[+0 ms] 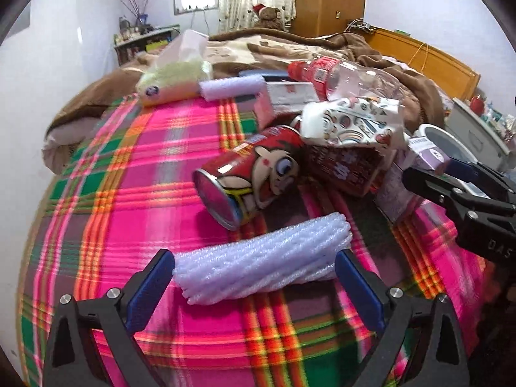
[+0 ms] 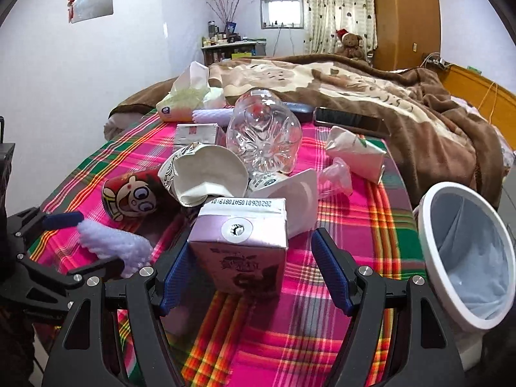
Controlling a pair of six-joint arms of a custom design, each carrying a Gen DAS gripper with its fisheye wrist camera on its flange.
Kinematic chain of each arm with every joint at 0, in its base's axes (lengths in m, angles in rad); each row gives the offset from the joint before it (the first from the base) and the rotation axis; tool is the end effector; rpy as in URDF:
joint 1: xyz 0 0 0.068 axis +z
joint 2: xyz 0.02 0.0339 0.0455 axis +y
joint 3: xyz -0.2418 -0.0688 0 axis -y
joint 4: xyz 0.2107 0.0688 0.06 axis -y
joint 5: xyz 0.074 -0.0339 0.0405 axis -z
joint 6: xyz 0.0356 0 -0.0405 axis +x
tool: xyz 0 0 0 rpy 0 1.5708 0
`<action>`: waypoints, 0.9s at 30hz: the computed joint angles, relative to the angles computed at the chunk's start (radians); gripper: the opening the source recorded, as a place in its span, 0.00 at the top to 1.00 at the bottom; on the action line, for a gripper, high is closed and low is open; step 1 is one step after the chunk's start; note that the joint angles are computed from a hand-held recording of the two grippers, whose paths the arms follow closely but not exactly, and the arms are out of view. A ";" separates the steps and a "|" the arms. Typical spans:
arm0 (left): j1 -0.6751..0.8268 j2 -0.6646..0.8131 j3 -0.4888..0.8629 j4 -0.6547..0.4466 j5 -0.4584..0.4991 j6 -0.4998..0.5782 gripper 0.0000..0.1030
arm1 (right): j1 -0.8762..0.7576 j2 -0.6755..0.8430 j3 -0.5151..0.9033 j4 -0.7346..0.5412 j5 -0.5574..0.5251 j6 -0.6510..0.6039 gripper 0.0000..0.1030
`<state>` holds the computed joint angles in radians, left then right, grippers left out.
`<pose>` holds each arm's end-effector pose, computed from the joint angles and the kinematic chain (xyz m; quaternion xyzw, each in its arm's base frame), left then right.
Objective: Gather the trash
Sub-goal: 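Grasp the pink-and-white milk carton with the right tool while the left tool grasps the white foam sleeve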
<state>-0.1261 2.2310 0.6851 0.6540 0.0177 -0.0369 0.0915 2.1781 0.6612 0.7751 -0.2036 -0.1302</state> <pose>0.2999 -0.0386 0.0101 0.0450 0.9418 -0.0354 0.3312 0.3076 0.0354 0.0314 -0.1414 0.9005 0.0852 0.4024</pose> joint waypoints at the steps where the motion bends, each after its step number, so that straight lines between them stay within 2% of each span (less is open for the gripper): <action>1: 0.000 0.004 0.000 0.000 0.019 -0.007 0.02 | -0.004 -0.003 -0.004 0.005 -0.005 0.001 0.30; 2: 0.000 0.005 -0.001 0.003 0.031 -0.012 0.04 | -0.007 -0.001 0.000 0.001 -0.011 0.004 0.32; 4: -0.004 0.007 -0.011 0.009 0.080 -0.026 0.07 | -0.016 -0.001 0.011 -0.021 -0.033 0.013 0.45; 6: -0.019 0.006 -0.022 0.009 0.124 -0.048 0.08 | -0.022 -0.002 0.012 -0.027 -0.033 0.019 0.45; 11: -0.112 -0.014 -0.072 0.035 0.107 -0.072 0.08 | -0.061 -0.020 0.005 -0.051 -0.071 0.015 0.45; 18: -0.201 -0.054 -0.096 0.017 0.169 -0.089 0.08 | -0.128 -0.045 -0.027 -0.053 -0.102 -0.016 0.45; 22: -0.242 -0.130 -0.144 0.049 0.115 -0.064 0.08 | -0.174 -0.056 -0.051 -0.055 -0.121 -0.047 0.45; 25: -0.249 -0.132 -0.096 -0.002 0.004 -0.067 0.08 | -0.193 -0.056 -0.059 -0.059 -0.130 -0.064 0.45; 27: -0.223 -0.113 -0.052 -0.028 0.014 -0.058 0.08 | -0.196 -0.052 -0.054 -0.064 -0.127 -0.063 0.45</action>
